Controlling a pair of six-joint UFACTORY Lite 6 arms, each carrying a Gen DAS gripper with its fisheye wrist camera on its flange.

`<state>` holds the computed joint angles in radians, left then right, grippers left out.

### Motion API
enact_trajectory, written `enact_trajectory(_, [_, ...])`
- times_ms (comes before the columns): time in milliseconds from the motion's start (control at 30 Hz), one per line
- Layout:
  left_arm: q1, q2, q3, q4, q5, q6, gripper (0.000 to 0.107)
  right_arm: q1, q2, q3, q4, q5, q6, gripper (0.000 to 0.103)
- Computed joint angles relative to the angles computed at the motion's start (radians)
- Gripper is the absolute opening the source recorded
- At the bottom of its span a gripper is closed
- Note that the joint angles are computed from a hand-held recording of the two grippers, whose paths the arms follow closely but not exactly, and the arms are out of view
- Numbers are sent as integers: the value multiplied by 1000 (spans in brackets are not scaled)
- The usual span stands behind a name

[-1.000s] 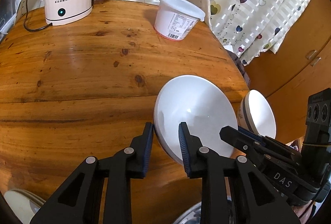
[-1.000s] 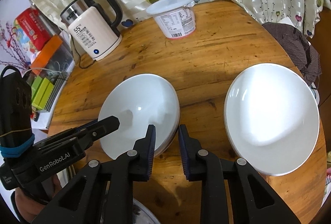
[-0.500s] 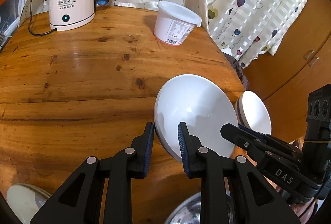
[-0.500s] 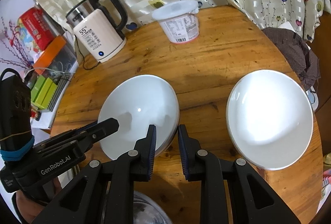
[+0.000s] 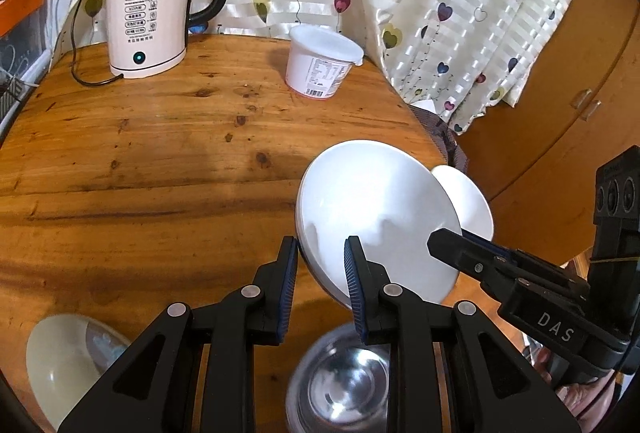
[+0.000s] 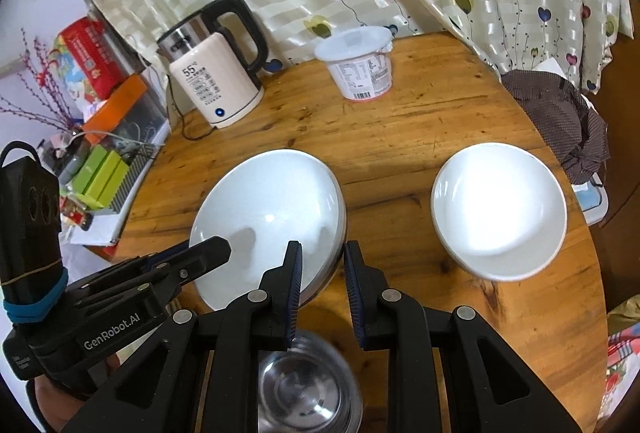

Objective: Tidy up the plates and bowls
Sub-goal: 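Lower the white bowl with the left gripper into the steel bowl held by the right gripper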

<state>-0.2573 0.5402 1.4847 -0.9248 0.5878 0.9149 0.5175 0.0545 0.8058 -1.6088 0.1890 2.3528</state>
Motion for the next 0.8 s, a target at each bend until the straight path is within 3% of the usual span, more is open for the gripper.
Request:
enact_trajectory(300, [29,-206,-258,-68,-24,113,25,157,-105,-73,183,111,-87,21])
enact_trajectory(800, [63,-374,-515,-120,-37,217,25,334,-144,-170,200,186,52,21])
